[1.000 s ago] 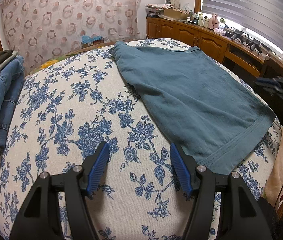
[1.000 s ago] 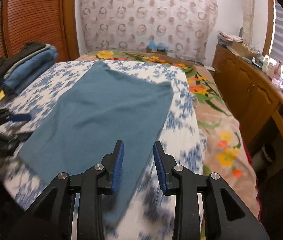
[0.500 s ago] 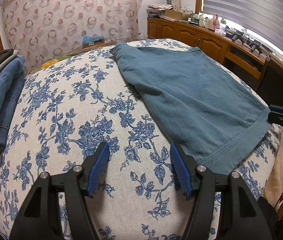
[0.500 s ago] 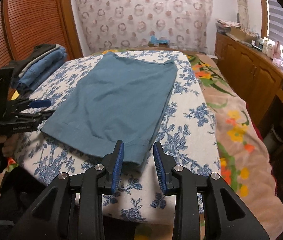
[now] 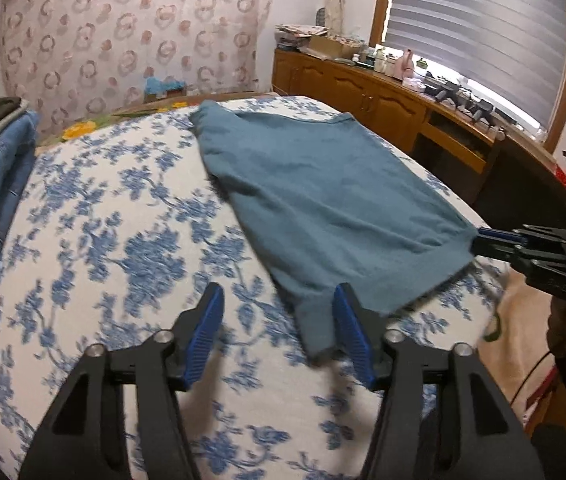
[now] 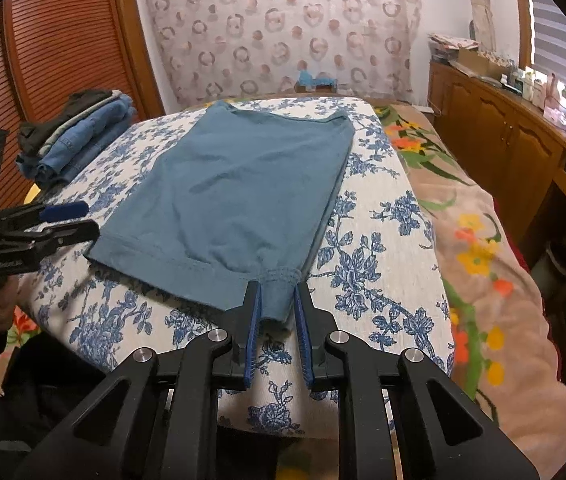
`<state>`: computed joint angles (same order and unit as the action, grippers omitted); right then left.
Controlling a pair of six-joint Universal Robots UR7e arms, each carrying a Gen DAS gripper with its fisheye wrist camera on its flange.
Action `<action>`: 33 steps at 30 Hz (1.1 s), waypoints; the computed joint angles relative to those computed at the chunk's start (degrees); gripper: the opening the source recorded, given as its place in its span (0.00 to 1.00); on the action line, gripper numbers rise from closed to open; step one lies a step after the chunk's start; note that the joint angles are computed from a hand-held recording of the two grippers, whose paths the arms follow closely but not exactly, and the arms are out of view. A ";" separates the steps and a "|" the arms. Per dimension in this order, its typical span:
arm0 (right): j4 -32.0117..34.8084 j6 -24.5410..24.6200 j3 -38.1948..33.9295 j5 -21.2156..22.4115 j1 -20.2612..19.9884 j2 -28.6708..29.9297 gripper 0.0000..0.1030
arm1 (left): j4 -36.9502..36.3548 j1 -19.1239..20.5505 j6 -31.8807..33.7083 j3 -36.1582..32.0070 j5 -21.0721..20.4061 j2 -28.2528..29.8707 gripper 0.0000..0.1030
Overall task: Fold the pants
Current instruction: 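Grasp the shorts hem with the right gripper and tug it straight, then hold the hem with the right gripper while the left gripper grasps the hem beside it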
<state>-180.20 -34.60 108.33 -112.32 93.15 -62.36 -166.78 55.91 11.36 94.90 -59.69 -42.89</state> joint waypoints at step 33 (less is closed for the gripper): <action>1.32 2.43 -1.43 -3.15 0.42 1.71 0.28 | -1.76 0.21 0.67 0.94 -1.40 1.44 0.37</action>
